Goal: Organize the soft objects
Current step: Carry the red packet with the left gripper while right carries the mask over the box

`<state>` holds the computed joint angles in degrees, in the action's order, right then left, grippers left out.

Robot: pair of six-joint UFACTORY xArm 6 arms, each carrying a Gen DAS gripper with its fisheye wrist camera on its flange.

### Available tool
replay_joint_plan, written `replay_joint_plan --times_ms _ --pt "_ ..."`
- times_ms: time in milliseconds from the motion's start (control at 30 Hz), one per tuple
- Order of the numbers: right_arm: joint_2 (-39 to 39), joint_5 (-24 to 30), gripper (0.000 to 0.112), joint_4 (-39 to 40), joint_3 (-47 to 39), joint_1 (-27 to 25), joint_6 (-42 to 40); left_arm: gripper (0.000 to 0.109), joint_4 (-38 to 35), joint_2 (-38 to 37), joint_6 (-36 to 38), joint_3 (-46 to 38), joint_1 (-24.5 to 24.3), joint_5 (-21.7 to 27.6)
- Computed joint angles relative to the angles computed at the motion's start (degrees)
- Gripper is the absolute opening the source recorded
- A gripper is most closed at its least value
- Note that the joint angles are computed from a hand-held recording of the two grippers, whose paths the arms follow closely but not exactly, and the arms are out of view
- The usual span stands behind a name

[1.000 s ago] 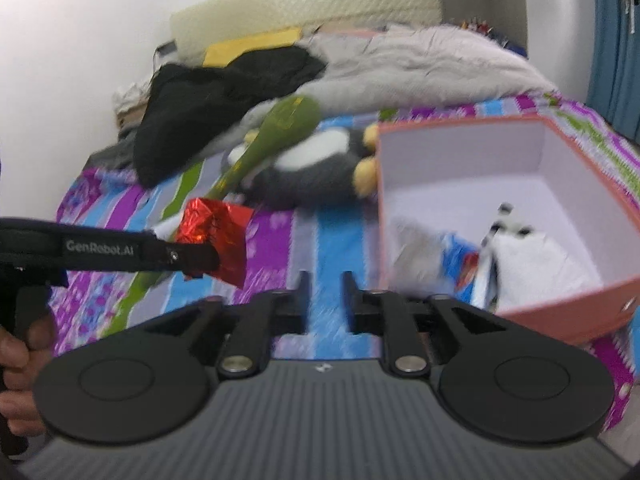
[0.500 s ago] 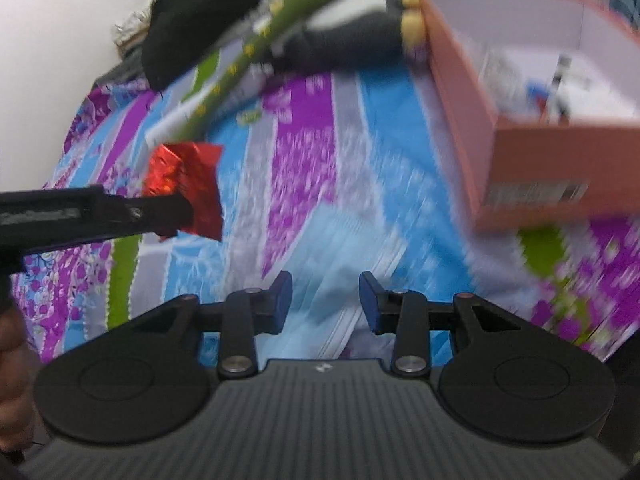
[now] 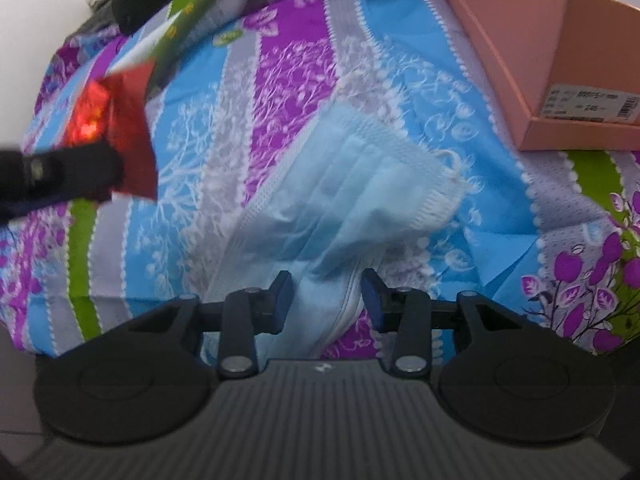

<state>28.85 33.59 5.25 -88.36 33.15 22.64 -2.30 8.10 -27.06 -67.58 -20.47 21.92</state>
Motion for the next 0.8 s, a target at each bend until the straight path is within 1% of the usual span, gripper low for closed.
replay_joint_plan --times_ms 100,133,167,200,267,333,433,633,800 --pt "-0.02 0.0 0.04 -1.6 0.08 0.11 0.34 0.035 0.14 -0.05 -0.24 0.06 -0.01 -0.08" --pt "-0.05 -0.03 0.036 -2.15 0.14 0.08 0.55 0.035 0.09 -0.05 -0.09 -0.01 0.01 0.08" --pt "-0.1 0.06 0.03 -2.69 0.18 0.03 0.79 0.035 0.02 -0.05 -0.05 -0.06 0.04 0.16" --pt "-0.14 0.33 0.026 -3.43 0.18 -0.03 1.19 0.035 0.02 -0.05 -0.05 -0.06 0.04 0.16" --pt "-0.79 -0.16 0.015 -3.69 1.12 -0.22 1.56 0.035 -0.02 -0.11 -0.02 0.01 0.07 0.14" --pt "-1.28 -0.58 0.01 -3.75 1.74 -0.37 2.21 0.035 -0.19 -0.13 0.16 0.06 0.07 0.02" --pt "-2.67 -2.6 0.009 -3.07 3.12 -0.55 2.44 0.035 0.05 -0.37 0.06 0.19 -0.01 -0.18" --pt "-5.75 -5.67 0.008 -4.64 4.75 -1.07 3.08 0.035 0.66 -0.3 -0.11 -0.88 -0.13 0.03" --pt "-8.5 -7.84 0.009 -8.96 5.42 -2.39 6.0 0.035 0.66 0.76 1.7 -4.14 -0.75 0.13"
